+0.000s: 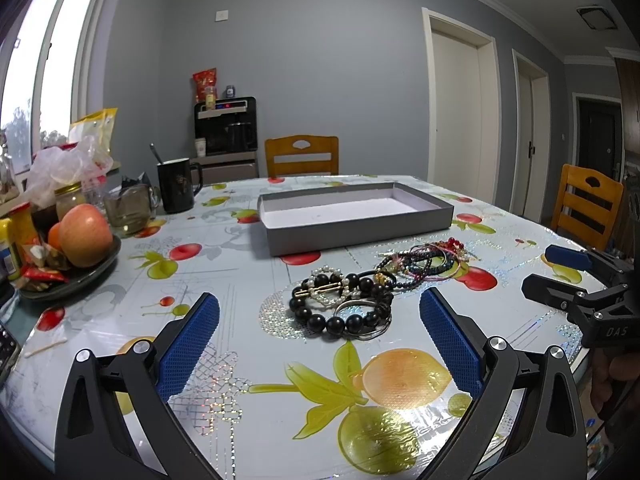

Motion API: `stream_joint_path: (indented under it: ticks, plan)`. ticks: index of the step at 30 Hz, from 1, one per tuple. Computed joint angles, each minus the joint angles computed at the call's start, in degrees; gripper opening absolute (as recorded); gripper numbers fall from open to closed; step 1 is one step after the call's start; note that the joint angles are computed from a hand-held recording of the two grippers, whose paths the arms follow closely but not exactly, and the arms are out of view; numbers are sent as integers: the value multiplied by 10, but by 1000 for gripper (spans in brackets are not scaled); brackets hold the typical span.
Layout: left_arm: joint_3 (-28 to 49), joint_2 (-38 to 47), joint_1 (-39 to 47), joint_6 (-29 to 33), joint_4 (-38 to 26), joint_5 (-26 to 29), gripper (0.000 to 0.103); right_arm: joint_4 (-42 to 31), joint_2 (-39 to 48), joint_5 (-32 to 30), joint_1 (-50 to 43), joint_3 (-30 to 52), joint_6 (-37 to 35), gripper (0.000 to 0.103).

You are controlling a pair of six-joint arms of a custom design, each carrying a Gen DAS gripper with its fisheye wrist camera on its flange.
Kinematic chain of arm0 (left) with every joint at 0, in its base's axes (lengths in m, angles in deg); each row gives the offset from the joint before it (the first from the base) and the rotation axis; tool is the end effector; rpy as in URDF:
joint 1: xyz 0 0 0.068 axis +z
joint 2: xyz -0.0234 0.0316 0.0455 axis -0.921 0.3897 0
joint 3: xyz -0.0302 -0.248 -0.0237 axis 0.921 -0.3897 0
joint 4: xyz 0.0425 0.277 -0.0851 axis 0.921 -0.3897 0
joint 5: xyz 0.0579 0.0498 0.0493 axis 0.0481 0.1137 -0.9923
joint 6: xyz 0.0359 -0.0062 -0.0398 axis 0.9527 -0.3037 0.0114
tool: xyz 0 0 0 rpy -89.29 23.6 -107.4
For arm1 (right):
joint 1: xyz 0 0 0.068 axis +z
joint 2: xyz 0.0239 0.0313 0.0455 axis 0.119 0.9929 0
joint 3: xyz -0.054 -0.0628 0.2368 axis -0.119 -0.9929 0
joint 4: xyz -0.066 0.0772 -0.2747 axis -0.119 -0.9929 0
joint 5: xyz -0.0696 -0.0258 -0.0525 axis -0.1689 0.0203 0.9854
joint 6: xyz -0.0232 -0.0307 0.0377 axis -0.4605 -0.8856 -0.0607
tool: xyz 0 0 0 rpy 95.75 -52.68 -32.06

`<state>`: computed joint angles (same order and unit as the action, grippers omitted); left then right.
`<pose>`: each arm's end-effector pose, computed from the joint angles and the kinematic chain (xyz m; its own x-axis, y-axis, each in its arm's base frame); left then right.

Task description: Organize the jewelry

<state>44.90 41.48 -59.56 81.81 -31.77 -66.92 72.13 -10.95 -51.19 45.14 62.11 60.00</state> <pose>0.2009 0.0154 0.1469 -0.3328 0.0956 -0.9381 0.2084 0.9777 0.0258 0.2175 0.1579 0.1401 -0.4101 -0.0375 -0.9113 -0.2826 0.9552 0.0878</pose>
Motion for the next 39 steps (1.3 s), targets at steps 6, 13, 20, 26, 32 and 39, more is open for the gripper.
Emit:
stream_joint_path:
  ticks: [6, 13, 20, 26, 32, 39]
  plan:
    - [0, -1, -2, -1, -1, -2, 99, 0, 0, 0, 0, 0, 0, 98]
    - [0, -1, -2, 0, -1, -2, 99, -1, -1, -1, -1, 0, 0, 98]
    - [0, -1, -2, 0, -1, -3, 99, -4, 1, 0, 0, 1, 0, 98]
    - [-1, -1, -2, 0, -1, -2, 99, -6, 5, -1, -1, 6, 0, 98]
    - [0, -1, -3, -1, -1, -3, 99, -6, 6, -1, -1, 6, 0, 98]
    - [6, 6, 2, 5, -9, 2, 99, -17, 8, -2, -2, 11, 0, 98]
